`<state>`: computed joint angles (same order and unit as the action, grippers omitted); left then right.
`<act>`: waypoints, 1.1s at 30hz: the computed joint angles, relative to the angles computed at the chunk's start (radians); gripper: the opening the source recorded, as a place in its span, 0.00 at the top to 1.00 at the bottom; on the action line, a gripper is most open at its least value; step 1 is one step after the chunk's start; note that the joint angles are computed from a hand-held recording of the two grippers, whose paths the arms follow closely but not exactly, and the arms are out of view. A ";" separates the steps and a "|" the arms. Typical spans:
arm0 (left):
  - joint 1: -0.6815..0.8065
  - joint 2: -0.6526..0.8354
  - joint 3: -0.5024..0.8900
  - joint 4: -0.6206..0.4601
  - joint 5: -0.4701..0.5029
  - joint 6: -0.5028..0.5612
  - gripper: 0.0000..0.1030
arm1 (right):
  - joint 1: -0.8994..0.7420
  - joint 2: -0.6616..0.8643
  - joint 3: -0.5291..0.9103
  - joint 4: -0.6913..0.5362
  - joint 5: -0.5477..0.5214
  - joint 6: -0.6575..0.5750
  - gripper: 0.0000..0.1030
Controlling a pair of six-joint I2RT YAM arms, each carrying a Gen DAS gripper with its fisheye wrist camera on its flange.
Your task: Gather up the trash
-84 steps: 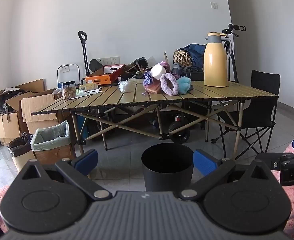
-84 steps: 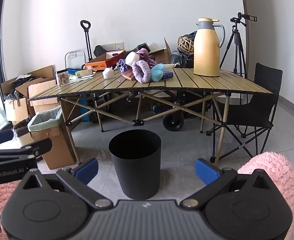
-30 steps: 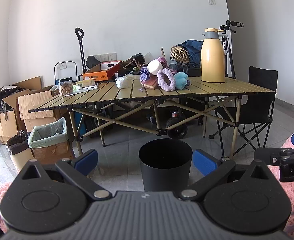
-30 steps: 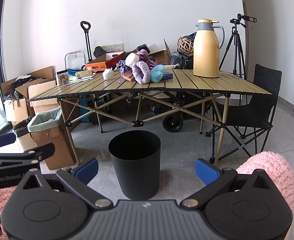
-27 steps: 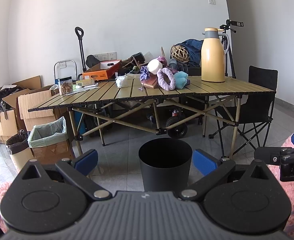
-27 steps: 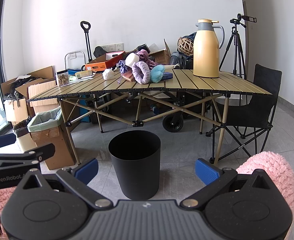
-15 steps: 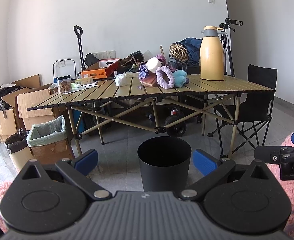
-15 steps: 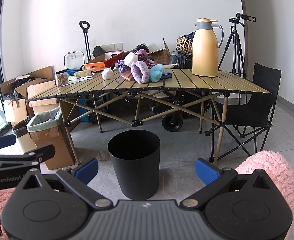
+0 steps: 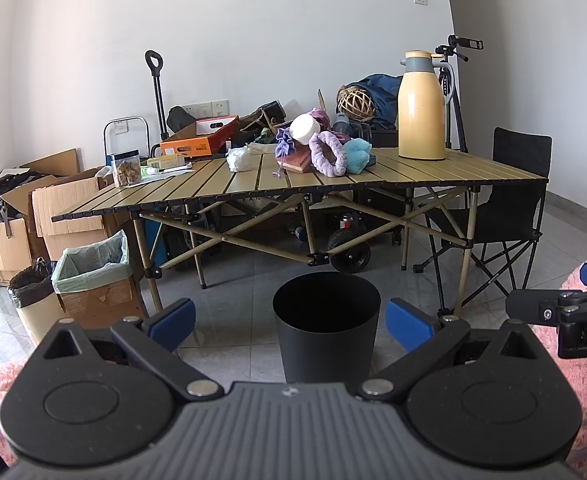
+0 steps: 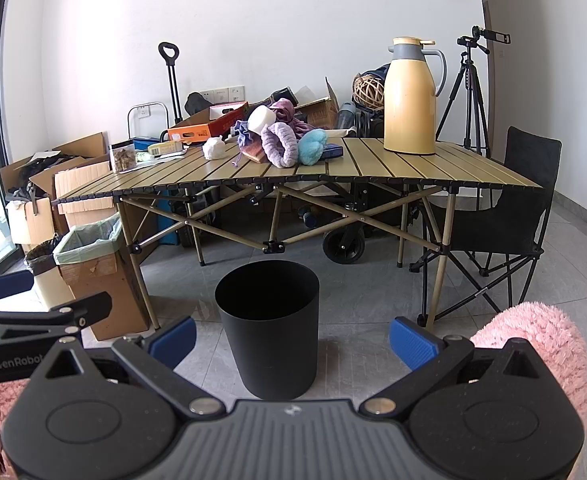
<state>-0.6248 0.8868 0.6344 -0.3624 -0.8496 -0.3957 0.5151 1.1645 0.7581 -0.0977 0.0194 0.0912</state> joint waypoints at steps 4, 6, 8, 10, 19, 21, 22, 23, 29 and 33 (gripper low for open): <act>0.003 -0.001 0.002 -0.001 0.003 0.003 0.00 | -0.001 0.000 0.000 0.000 0.000 0.000 0.00; 0.003 -0.001 0.002 -0.001 0.003 0.003 0.00 | 0.000 0.000 0.001 -0.002 0.001 0.001 0.00; 0.003 -0.001 0.003 -0.001 0.003 0.004 0.00 | 0.001 -0.001 0.002 -0.003 0.001 0.002 0.00; 0.004 -0.001 0.004 -0.002 0.004 0.004 0.00 | 0.001 -0.002 0.003 -0.004 0.001 0.001 0.00; 0.027 0.030 0.016 0.027 0.024 0.024 0.00 | -0.019 0.021 0.014 0.024 -0.011 -0.010 0.00; 0.042 0.047 0.022 0.050 0.037 0.043 0.00 | -0.025 0.033 0.018 0.035 -0.017 -0.016 0.00; 0.052 0.050 0.026 0.057 0.048 0.053 0.00 | -0.030 0.051 0.040 0.034 -0.020 -0.020 0.00; 0.064 0.058 0.029 0.068 0.060 0.063 0.00 | -0.032 0.066 0.055 0.037 -0.020 -0.021 0.00; 0.156 0.123 0.055 0.136 0.162 0.126 0.00 | -0.037 0.133 0.101 0.071 -0.009 -0.034 0.00; 0.219 0.180 0.084 0.176 0.234 0.165 0.00 | -0.046 0.191 0.144 0.087 -0.012 -0.036 0.00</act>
